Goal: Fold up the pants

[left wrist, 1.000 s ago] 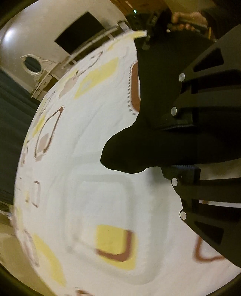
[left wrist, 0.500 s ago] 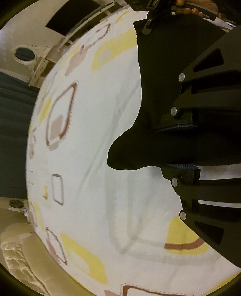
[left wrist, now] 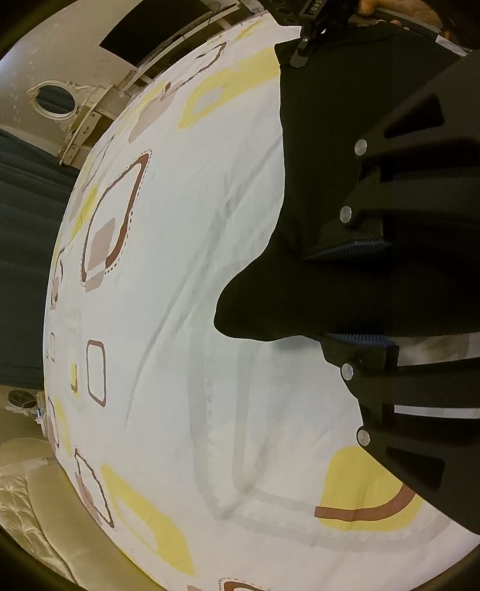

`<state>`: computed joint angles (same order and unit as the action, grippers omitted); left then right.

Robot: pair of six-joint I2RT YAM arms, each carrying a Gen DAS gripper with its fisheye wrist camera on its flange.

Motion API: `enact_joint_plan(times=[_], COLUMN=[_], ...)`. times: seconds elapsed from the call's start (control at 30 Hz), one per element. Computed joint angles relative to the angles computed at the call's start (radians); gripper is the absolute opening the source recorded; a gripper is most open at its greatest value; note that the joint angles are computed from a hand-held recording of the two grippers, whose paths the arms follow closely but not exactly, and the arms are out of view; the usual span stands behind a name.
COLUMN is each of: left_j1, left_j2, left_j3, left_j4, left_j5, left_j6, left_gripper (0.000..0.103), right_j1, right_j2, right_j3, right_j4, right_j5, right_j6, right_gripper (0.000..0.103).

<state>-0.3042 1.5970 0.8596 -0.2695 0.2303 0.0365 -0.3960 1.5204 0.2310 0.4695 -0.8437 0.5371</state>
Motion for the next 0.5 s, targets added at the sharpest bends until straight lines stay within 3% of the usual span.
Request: enact_joint_plan(times=[0.33,0.5], left_j1=[0.002,0.003], left_j2=[0.001,-0.006], left_j3=[0.0,0.01], left_j4=[-0.002,-0.03], left_j5=[-0.002,-0.008], left_j6=[0.004,0.013], left_gripper=[0.037,0.043], right_j1=[0.0,-0.022], right_j2=[-0.011,-0.05], right_j3=[-0.004,-0.005], right_j4=[-0.007,-0.062], right_j5=[-0.001,-0.025], right_j6=[0.003,-0.004], right_gripper=[0.03,0.037])
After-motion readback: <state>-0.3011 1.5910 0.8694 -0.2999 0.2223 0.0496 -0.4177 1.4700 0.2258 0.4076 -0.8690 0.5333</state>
